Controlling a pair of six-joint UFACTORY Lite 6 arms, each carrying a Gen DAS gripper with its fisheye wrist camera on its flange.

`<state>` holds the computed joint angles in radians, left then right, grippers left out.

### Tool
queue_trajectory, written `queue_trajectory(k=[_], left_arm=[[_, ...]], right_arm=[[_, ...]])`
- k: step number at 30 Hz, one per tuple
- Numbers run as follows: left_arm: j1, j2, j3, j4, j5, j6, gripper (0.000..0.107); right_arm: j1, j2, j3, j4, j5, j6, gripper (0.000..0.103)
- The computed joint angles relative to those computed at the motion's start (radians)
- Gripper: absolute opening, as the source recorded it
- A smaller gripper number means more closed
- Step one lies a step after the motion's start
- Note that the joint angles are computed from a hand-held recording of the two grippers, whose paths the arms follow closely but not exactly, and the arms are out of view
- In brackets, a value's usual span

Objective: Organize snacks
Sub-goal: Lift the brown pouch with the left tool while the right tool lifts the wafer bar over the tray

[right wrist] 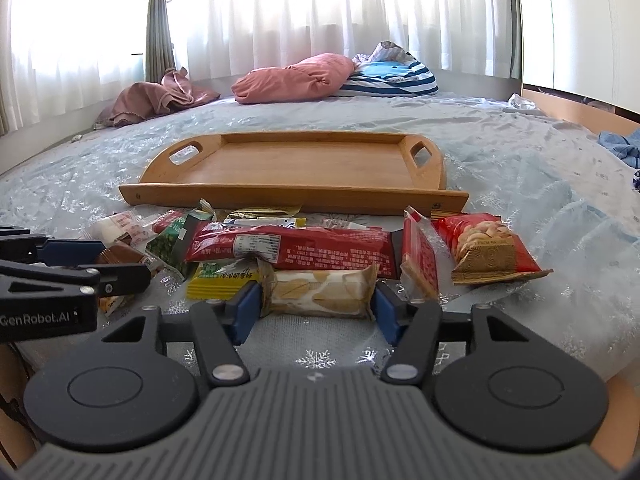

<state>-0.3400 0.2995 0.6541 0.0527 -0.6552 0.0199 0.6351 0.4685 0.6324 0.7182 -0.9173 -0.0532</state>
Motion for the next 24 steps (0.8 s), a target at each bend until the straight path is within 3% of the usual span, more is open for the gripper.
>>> queue_trajectory(k=[12,24], left_arm=[[0.009,-0.067,0.037,-0.009,0.094,-0.055,0.049],[0.043,-0.015,0.301,0.098,0.331,-0.246,0.048]], right_arm=[[-0.001,-0.117,-0.051,0.028,0.033,-0.014,0.061],[-0.148,-0.243,0.023,-0.014,0.247,-0.09,0.062]])
